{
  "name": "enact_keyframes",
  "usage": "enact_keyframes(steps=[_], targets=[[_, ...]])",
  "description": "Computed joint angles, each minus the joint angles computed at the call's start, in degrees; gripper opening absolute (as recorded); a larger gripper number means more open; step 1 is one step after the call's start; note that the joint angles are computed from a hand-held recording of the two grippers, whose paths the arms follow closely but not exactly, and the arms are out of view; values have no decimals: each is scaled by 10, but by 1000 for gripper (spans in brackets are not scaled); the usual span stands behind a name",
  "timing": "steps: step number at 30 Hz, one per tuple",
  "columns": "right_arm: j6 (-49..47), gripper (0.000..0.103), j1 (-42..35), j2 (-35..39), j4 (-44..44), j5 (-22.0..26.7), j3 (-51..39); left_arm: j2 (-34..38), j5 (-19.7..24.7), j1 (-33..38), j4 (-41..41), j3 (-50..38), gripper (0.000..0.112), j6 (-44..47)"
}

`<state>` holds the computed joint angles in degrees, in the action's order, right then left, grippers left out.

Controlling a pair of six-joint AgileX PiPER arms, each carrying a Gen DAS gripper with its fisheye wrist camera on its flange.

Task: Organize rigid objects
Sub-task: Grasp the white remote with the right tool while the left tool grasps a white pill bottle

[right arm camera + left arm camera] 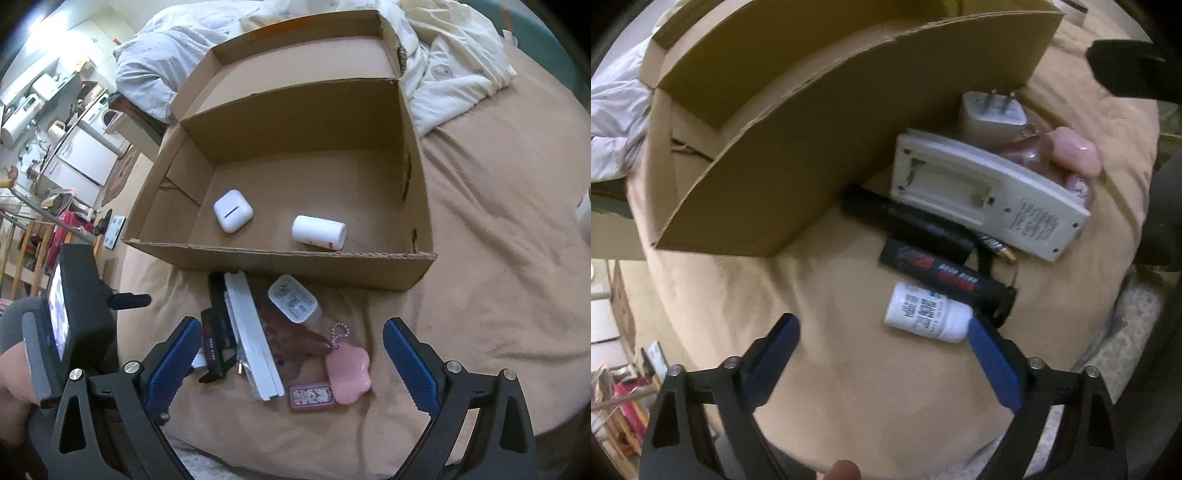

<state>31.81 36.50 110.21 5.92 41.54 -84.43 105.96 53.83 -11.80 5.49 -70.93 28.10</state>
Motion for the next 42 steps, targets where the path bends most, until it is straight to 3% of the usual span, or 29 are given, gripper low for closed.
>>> enact_keyframes(steps=[3,6,8,9,11,15,17,25,30,32,34,38,42], targets=[[-16,103,-1,8,17,1,-11,6,4,-5,-2,2,74,10],[-39,103,-9,16,51,0,-14,5,-6,-14,19,16,72,3],[-51,103,-13,20,67,1,-16,3,-6,-13,6,18,57,14],[-64,103,-16,21,85,1,-16,4,-1,-11,-4,14,44,21],[-102,102,-25,26,136,-4,-14,8,9,-8,-12,7,45,25],[-176,64,-41,50,240,5,-22,6,39,15,-50,-14,44,41],[-186,55,-41,68,255,24,-40,0,45,15,-57,-27,44,26],[-162,52,-22,151,220,105,-137,-15,42,76,-72,-66,44,-36],[-211,48,-19,167,273,115,-147,-1,72,106,-100,-113,44,-46],[-200,48,-9,175,252,120,-162,3,79,107,-99,-125,44,-49],[-189,46,-3,191,238,129,-181,6,61,93,-91,-111,43,-65],[-160,28,8,213,192,139,-210,3,40,78,-82,-89,44,-77],[-170,24,7,198,201,108,-182,-4,35,73,-76,-79,43,-81]])
